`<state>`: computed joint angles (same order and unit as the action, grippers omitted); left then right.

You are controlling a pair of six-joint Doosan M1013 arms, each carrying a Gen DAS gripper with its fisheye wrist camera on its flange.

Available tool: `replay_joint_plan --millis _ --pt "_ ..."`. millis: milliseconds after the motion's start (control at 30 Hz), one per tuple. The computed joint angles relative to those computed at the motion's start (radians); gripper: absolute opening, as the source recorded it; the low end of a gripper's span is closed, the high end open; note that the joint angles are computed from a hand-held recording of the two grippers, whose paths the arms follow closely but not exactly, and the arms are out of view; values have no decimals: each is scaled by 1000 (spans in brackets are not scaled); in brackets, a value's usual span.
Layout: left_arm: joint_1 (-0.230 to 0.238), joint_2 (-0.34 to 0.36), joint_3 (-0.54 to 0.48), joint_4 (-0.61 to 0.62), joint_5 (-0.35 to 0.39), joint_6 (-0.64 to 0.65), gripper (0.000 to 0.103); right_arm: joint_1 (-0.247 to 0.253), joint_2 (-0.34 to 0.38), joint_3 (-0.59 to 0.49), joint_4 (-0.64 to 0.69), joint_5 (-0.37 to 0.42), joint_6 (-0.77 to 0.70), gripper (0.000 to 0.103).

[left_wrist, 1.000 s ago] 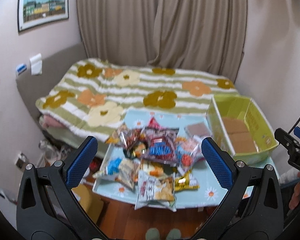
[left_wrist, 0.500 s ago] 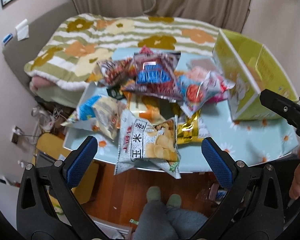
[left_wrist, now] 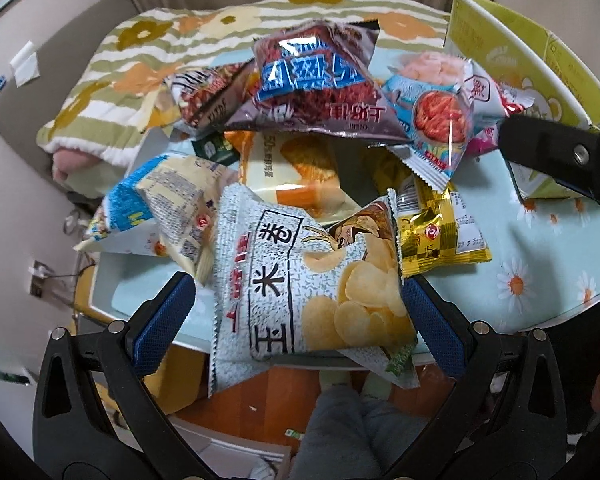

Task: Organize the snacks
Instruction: 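Grasp the white potato-chip bag with the left tool while the right tool grasps the red-white cereal bag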

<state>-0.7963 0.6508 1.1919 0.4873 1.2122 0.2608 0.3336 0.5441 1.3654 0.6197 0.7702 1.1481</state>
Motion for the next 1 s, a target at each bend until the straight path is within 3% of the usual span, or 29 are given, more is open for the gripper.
replay_joint_plan --millis 200,433,867,1000 --pt "11 -4 13 -17 -44 22 102 7 29 -34 19 -9 28 103" --pt "28 -21 40 -59 -113 56 82 20 66 -75 1 -15 19 103" --pt "32 -52 76 -55 -172 61 78 26 97 -106 -20 -34 6 102" --pt "28 -53 74 -51 -172 56 78 27 109 -123 -44 -13 11 79"
